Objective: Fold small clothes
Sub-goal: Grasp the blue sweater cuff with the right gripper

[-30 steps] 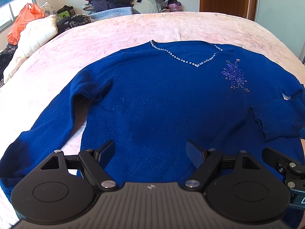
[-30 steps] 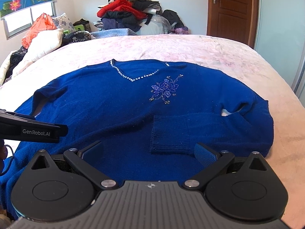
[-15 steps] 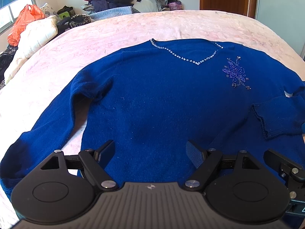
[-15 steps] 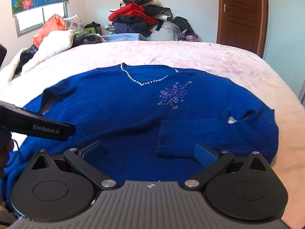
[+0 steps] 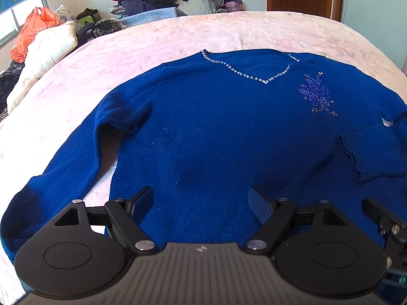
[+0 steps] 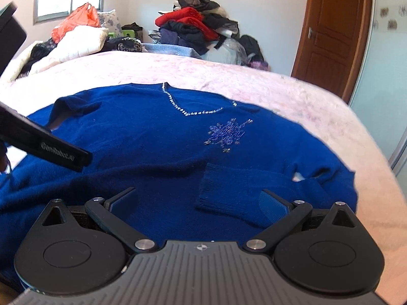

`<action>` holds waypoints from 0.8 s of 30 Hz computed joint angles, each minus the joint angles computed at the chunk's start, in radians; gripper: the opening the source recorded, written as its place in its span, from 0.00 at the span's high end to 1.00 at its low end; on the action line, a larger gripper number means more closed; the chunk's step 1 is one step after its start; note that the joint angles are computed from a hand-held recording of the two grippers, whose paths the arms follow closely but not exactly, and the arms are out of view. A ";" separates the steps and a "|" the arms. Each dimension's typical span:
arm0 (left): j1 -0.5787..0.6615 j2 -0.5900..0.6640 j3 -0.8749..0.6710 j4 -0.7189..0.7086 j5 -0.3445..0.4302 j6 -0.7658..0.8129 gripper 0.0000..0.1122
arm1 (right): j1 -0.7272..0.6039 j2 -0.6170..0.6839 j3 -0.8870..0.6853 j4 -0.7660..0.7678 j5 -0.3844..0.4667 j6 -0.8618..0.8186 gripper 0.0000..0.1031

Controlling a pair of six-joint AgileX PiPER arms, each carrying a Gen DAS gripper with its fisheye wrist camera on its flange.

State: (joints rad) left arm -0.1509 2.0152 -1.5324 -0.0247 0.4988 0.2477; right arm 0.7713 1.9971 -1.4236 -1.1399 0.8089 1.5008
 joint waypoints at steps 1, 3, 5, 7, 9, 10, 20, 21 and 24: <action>0.000 0.001 -0.001 0.003 0.001 -0.003 0.27 | 0.002 0.009 -0.006 -0.006 0.030 -0.014 0.06; -0.002 0.005 -0.006 0.009 0.005 -0.010 0.27 | 0.000 0.021 -0.011 -0.001 0.073 -0.046 0.12; -0.003 0.008 -0.011 0.011 0.011 -0.013 0.27 | -0.019 0.017 0.005 0.015 0.062 -0.060 0.18; -0.005 0.010 -0.013 0.016 0.012 -0.018 0.27 | -0.038 0.012 0.025 0.034 0.040 -0.080 0.20; -0.007 0.014 -0.015 0.021 0.013 -0.021 0.27 | -0.046 0.022 0.025 0.048 0.039 -0.122 0.22; -0.008 0.016 -0.016 0.021 0.015 -0.020 0.27 | -0.047 0.034 0.019 0.050 0.044 -0.146 0.23; -0.007 0.026 -0.028 0.024 0.026 -0.022 0.27 | -0.127 0.088 -0.005 -0.037 -0.062 -0.060 0.51; -0.007 0.028 -0.030 0.024 0.027 -0.022 0.27 | -0.133 0.088 -0.006 -0.039 -0.079 -0.053 0.55; -0.005 0.030 -0.032 0.025 0.031 -0.023 0.27 | -0.142 0.086 -0.009 -0.045 -0.103 -0.029 0.81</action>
State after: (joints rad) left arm -0.1563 2.0447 -1.5644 0.0000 0.5294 0.2251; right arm 0.6295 2.0833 -1.4325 -1.1845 0.7056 1.4723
